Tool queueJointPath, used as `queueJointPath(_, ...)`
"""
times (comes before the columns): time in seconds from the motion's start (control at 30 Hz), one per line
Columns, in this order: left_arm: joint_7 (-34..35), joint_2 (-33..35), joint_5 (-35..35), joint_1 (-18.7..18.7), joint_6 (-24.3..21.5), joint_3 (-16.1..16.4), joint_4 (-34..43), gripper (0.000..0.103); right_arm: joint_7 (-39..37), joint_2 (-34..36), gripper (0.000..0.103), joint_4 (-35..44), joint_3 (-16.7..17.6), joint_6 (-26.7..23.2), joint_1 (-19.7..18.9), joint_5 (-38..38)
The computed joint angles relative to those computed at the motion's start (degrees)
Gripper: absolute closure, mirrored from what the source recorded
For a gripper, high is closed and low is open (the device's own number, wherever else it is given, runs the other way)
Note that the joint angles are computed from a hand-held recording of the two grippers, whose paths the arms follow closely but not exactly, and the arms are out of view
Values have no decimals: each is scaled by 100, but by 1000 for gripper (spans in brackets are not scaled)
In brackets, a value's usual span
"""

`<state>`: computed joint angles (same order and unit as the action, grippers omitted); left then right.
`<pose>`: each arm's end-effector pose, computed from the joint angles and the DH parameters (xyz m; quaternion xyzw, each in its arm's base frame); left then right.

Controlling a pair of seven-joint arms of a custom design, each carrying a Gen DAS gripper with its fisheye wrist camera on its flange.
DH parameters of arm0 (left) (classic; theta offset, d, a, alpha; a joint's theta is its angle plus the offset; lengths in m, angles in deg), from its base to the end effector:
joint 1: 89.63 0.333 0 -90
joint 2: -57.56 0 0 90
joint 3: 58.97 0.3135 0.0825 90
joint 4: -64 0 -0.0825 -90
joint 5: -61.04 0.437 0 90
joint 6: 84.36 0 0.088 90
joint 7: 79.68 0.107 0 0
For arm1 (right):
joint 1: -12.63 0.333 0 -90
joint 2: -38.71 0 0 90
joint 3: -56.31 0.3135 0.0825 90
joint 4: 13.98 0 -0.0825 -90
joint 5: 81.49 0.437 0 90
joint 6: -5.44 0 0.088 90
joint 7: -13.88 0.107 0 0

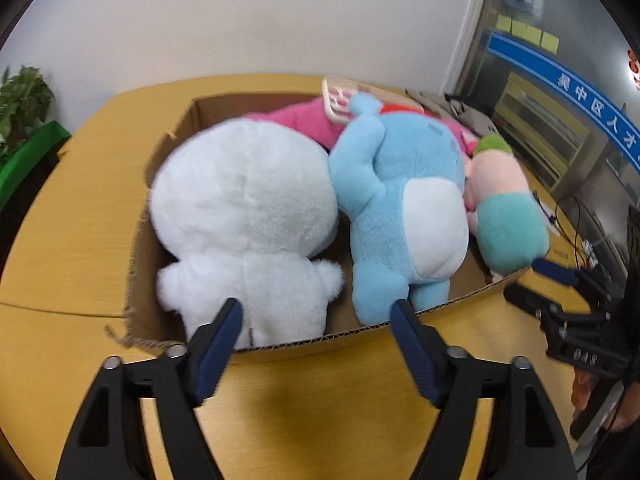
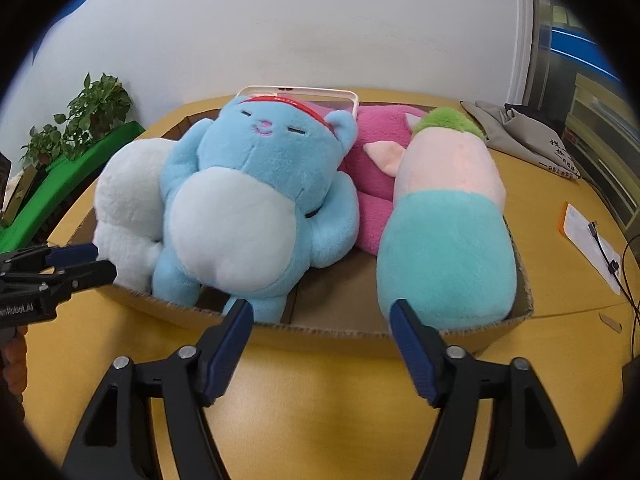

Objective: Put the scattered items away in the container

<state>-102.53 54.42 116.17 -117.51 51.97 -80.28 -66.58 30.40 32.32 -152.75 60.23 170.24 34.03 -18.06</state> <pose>0.3778 -0.4250 0.3598 -0.7868 0.5025 -0.2591 0.2477 0.5063 0.1832 0.3540 -0.8498 0.3839 -0.1267 0.3383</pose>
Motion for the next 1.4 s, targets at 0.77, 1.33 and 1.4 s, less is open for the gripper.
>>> queueJointPath(0.77,-650,730,719,-1163,-2487,-319,1431,0,-2476,-1459,23,-787,-262,541,78,2783)
queueJointPath(1.33,-804,868,771,-1257,-2470,-229,1524,0,-2396,-1528,23,-871,-265,594,112,2691)
queueJointPath(1.4,-792,885,758,-1267,-2521,-229,1546,0,-2406,-1527,23,-869,-276,588,112,2699)
